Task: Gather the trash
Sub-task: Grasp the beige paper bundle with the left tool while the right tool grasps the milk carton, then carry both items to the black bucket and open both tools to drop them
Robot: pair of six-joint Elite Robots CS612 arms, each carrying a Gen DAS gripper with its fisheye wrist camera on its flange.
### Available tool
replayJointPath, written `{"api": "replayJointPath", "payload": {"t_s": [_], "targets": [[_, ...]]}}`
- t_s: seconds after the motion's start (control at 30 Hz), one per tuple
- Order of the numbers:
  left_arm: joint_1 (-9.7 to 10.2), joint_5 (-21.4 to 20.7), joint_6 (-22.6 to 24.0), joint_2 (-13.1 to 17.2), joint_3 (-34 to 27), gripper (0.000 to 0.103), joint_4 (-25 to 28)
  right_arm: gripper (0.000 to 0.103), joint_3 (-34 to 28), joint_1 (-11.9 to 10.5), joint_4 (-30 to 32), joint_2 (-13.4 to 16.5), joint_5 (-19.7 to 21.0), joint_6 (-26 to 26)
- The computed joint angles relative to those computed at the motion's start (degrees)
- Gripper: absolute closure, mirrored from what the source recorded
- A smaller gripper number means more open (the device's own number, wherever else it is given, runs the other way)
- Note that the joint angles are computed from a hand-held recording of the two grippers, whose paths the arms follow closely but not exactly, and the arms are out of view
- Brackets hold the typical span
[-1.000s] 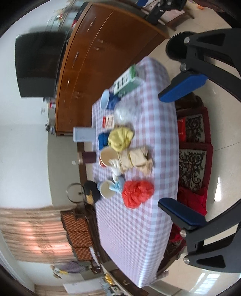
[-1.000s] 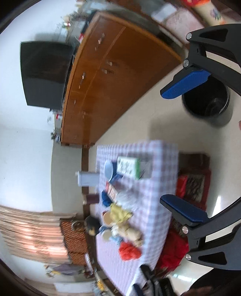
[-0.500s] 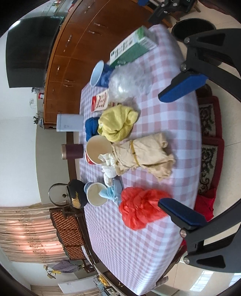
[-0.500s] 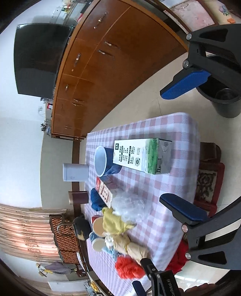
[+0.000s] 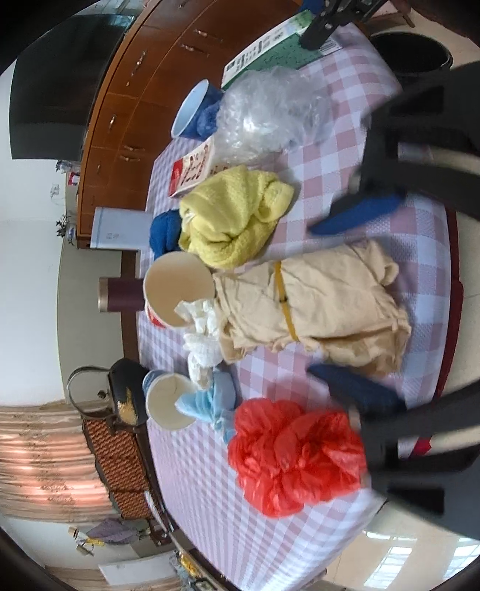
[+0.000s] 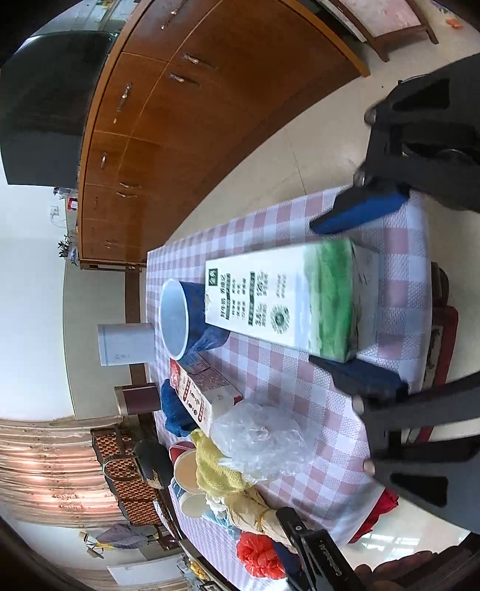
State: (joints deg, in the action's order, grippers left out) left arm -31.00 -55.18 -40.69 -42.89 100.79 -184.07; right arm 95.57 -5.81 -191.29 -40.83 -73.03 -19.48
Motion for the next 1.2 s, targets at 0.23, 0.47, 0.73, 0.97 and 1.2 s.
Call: {"api": "replayJointPath", "payload": {"t_s": [0.23, 0.47, 0.73, 0.97, 1.2], "targets": [[-0.58, -0.20, 1.55, -0.70, 1.27, 0.076, -3.26, 0.047, 0.63, -0.21, -1.29, -0.23, 0.21, 0.48], [-2.45, 1.65, 3.91, -2.61, 3.32, 0.076, -6.17, 0.047, 3.90, -0.79, -5.95, -2.13, 0.57, 0.47], [-4.35, 0.73, 7.22, -4.27, 4.58, 0.076, -9.31, 0.047, 8.34, -2.92, -10.45, -5.09, 0.94, 2.74], [-6.42, -1.21, 11.08, -4.35, 3.84, 0.076, -11.54, 0.047, 11.74, -5.76, -13.19, -6.97, 0.09, 4.66], [-8.27, -5.47, 15.72, -3.17, 1.44, 0.076, -13.19, 0.047, 14.50, -9.09, -15.13, -8.20, -1.77, 6.15]]}}
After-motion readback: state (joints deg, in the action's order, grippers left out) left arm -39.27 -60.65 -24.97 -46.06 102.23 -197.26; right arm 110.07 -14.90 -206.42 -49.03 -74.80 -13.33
